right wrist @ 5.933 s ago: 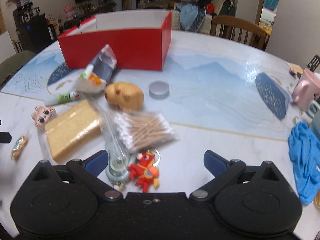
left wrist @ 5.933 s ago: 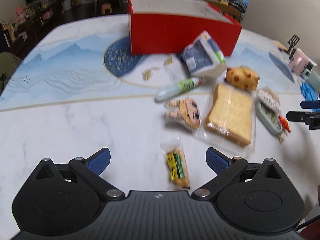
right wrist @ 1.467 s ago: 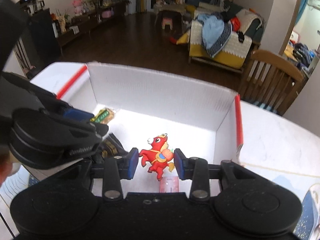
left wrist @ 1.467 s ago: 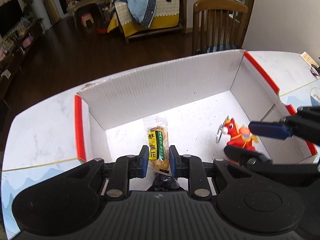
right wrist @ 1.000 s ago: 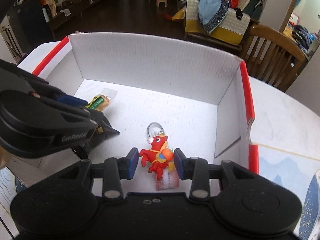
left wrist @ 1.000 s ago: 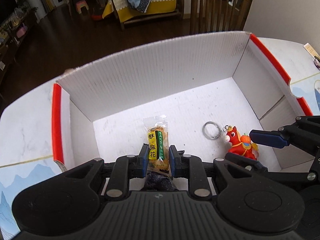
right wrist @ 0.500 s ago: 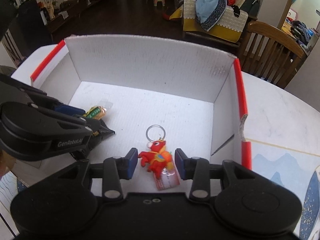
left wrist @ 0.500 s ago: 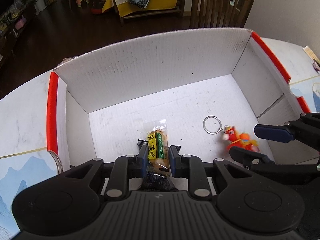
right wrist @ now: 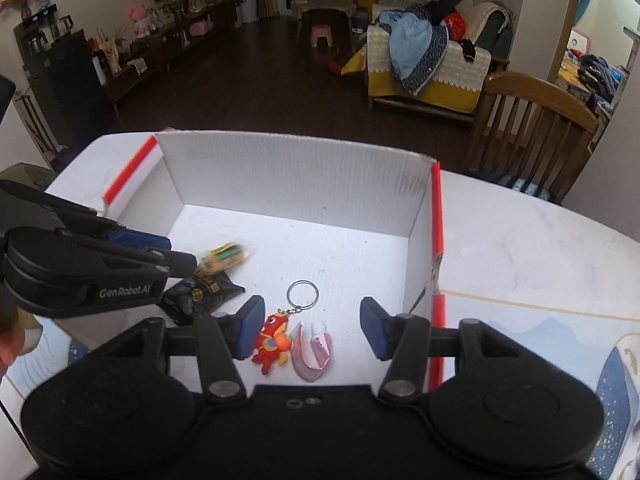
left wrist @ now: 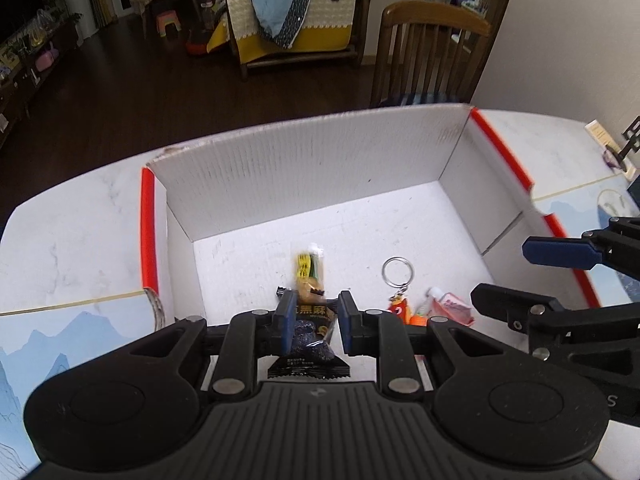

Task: Organize objects
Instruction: 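Withdraw both grippers from the box toward the remaining table items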

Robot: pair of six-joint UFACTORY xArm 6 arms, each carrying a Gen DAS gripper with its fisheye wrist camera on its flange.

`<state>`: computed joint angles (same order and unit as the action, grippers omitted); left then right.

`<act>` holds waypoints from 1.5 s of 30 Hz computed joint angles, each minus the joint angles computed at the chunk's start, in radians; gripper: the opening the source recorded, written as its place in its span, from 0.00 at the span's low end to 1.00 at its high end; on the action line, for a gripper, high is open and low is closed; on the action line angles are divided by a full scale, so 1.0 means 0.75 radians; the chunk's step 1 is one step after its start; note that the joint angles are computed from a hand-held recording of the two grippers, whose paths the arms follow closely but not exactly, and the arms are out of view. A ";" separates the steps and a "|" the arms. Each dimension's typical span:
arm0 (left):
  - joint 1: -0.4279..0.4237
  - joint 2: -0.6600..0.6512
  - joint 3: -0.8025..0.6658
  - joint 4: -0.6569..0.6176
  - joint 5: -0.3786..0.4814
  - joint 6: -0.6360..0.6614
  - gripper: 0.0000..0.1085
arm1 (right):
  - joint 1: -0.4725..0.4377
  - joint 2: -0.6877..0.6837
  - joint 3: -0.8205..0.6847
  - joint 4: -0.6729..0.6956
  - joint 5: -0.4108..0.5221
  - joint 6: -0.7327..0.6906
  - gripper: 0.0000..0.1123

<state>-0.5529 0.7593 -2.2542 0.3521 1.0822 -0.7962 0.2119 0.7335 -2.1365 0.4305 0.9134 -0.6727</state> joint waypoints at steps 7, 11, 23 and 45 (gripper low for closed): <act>-0.037 -0.144 0.164 0.082 -0.076 -0.072 0.19 | -0.032 -0.155 0.168 0.138 -0.017 -0.112 0.47; -0.061 -0.244 0.282 0.131 -0.123 -0.134 0.19 | -0.053 -0.241 0.254 0.213 -0.020 -0.178 0.47; -0.176 -0.498 0.580 0.291 -0.208 -0.342 0.19 | -0.135 -0.479 0.518 0.445 0.001 -0.381 0.50; -0.420 -0.774 0.906 0.572 -0.142 -0.651 0.61 | -0.282 -0.907 1.039 0.692 0.013 -0.747 0.66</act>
<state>-0.8676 0.1788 -1.5745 0.7813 0.9761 -1.2845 0.0006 0.0535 -1.3571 0.9498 0.9228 -1.2329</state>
